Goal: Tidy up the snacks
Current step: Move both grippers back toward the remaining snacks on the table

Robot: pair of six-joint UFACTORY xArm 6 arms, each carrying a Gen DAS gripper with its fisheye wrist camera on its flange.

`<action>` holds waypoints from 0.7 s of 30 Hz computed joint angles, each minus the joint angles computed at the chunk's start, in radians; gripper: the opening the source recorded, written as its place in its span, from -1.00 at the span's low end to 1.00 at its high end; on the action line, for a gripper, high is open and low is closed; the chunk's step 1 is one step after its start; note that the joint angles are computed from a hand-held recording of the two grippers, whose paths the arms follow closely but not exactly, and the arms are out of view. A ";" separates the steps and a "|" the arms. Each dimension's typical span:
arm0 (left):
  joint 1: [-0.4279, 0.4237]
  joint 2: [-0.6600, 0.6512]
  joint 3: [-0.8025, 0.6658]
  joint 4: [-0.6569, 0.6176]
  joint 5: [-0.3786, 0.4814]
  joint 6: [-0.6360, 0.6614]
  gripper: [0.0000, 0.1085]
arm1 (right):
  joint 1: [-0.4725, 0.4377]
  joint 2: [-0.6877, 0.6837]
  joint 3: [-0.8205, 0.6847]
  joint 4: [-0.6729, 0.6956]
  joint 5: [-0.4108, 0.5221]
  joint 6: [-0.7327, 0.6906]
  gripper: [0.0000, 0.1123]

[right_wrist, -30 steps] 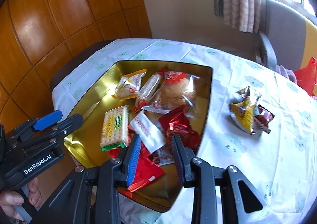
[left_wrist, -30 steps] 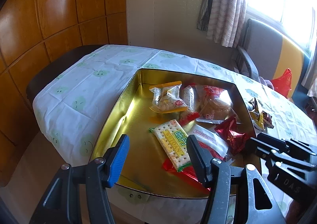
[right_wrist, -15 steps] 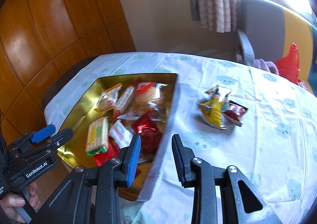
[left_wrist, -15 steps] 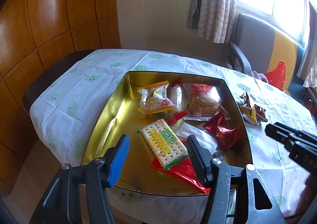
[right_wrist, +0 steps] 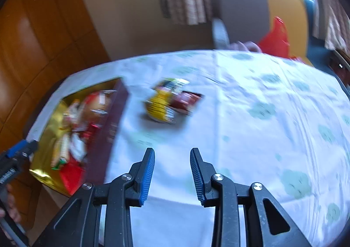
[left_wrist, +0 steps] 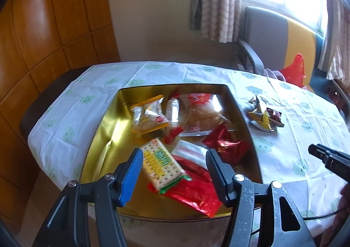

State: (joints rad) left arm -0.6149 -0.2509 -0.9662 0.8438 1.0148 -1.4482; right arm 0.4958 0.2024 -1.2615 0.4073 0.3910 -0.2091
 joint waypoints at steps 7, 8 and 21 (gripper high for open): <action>0.021 0.115 -0.129 -0.026 -0.127 0.184 0.33 | -0.082 -0.007 0.076 -0.160 0.000 0.165 -0.39; 0.024 0.135 -0.151 -0.034 -0.145 0.213 0.33 | -0.090 -0.007 0.084 -0.175 0.003 0.179 -0.39; 0.123 0.604 -0.672 -0.446 -0.215 0.717 -0.13 | -0.126 0.005 0.110 -0.056 0.001 0.078 -0.39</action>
